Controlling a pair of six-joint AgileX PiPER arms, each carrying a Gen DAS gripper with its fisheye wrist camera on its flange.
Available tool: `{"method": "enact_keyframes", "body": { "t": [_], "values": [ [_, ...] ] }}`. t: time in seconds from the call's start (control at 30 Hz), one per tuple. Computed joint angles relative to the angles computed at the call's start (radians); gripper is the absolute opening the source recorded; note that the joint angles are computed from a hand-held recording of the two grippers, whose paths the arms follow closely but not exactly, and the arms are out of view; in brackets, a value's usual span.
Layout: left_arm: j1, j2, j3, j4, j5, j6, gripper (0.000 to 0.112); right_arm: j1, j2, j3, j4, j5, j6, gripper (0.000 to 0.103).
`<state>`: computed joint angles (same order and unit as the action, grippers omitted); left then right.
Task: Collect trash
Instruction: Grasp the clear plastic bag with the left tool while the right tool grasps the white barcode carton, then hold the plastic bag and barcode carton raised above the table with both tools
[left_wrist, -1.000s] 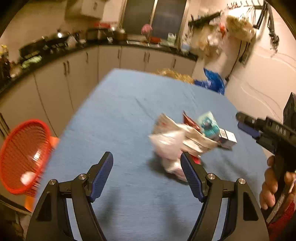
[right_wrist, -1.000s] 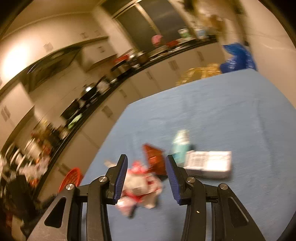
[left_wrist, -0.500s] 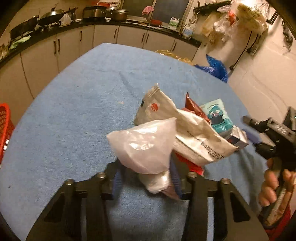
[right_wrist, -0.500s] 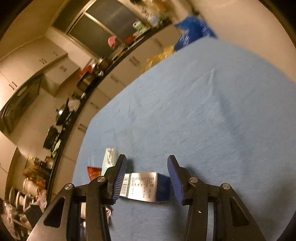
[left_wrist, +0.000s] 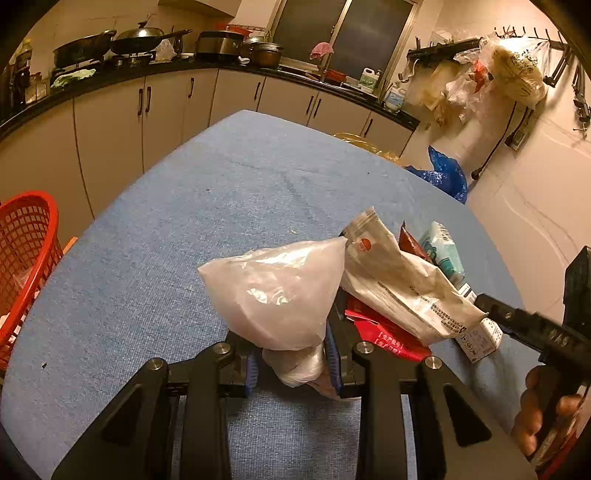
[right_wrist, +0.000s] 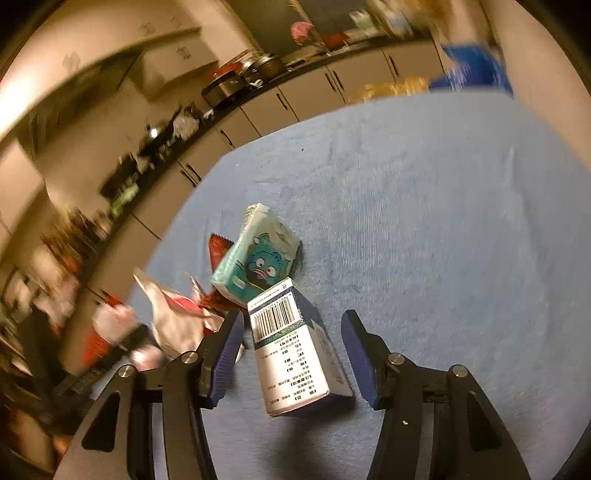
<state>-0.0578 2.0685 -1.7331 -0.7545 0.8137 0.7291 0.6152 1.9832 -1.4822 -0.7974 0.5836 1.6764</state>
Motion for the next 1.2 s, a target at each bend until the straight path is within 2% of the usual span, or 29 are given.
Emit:
{"method": "enact_keyframes", "body": {
  "t": [0.1,0.2,0.23,0.27,0.33,0.5,0.63,0.77,0.87,1.2],
  "values": [
    [0.001,-0.009,0.013,-0.017,-0.006,0.027,0.028,0.022,0.058,-0.109,0.088,0.101,-0.169,0.059],
    [-0.007,-0.006,0.004,-0.019,-0.005,0.028,0.028,0.071,0.136,-0.24,0.094,0.275,-0.278,0.057],
    [-0.012,-0.008,0.004,-0.019,-0.011,0.029,0.028,0.088,0.172,-0.298,0.087,0.346,-0.308,0.045],
    [-0.013,-0.015,0.015,-0.024,-0.021,0.041,0.028,0.093,0.192,-0.333,0.097,0.388,-0.336,0.038],
    [-0.009,-0.03,0.037,-0.05,-0.027,0.081,0.028,0.103,0.204,-0.346,0.077,0.424,-0.333,0.037],
    [-0.025,-0.108,0.153,-0.149,-0.12,0.229,0.028,0.124,0.128,-0.242,-0.07,0.413,-0.161,0.037],
    [-0.042,-0.189,0.271,-0.292,-0.23,0.415,0.028,0.183,0.074,-0.163,-0.31,0.451,0.075,0.037],
    [-0.052,-0.249,0.368,-0.467,-0.306,0.624,0.028,0.224,0.112,-0.222,-0.412,0.481,0.11,0.037],
    [-0.057,-0.267,0.392,-0.524,-0.328,0.691,0.028,0.237,0.137,-0.264,-0.444,0.48,0.081,0.037],
    [-0.048,-0.265,0.39,-0.517,-0.322,0.699,0.028,0.247,0.136,-0.249,-0.454,0.458,0.089,0.037]
  ]
}}
